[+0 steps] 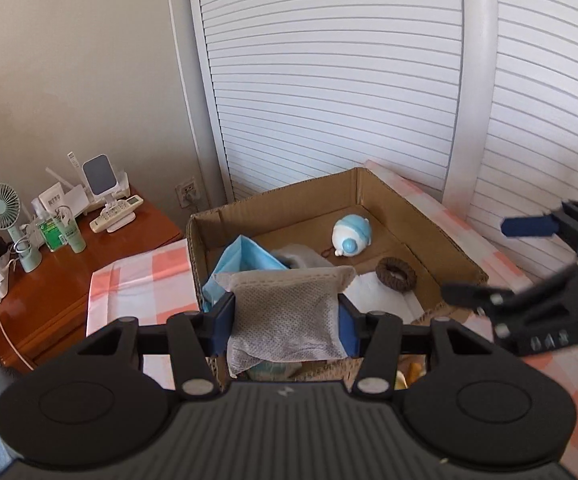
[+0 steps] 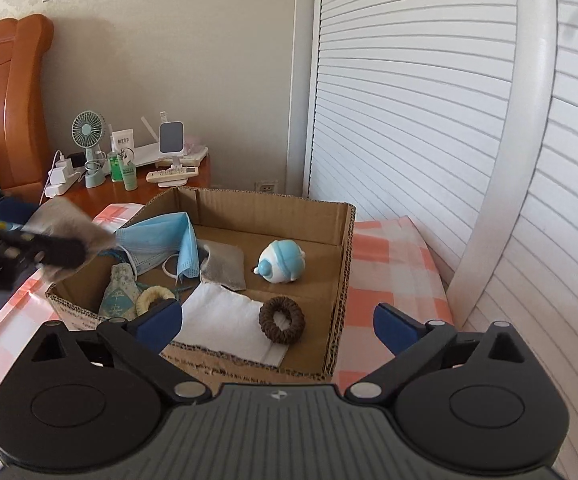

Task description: Organize soft objects

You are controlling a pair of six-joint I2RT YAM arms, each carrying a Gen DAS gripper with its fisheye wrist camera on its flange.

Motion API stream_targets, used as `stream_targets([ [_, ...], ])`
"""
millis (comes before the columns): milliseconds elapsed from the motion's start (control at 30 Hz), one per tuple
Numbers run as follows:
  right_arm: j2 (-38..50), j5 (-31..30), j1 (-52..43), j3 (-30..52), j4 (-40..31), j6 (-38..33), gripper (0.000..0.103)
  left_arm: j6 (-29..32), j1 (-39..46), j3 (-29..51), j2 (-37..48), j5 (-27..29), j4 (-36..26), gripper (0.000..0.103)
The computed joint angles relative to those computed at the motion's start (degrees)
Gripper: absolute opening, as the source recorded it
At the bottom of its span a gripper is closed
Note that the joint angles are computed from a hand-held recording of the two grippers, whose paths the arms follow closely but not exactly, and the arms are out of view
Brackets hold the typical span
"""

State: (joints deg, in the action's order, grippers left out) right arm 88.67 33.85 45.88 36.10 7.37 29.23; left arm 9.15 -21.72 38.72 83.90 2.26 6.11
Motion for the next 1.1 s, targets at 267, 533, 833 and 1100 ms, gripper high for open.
stream_targets([
  [267,-5.61,1.98,4.85,-3.74,-5.56,7.42,0.103,0.23,-2.78,20.87,17.26,-2.08,-4.44,0.051],
  [533,-9.14,3.61,6.34,-5.54,-8.88,10.56,0.103,-3.66,-4.13,36.79,31.38,-6.81,-4.6,0.088],
  [833,-13.3,6.24,10.13,-7.19,-10.63,13.69,0.103,-3.42,-5.35,25.53,21.88,-8.1,-3.79,0.088],
  [1100,-18.34,12.97,17.1,-6.21,-20.74,20.54,0.103,-4.33,-7.51,11.37,7.78,-8.55,-2.66,0.092],
])
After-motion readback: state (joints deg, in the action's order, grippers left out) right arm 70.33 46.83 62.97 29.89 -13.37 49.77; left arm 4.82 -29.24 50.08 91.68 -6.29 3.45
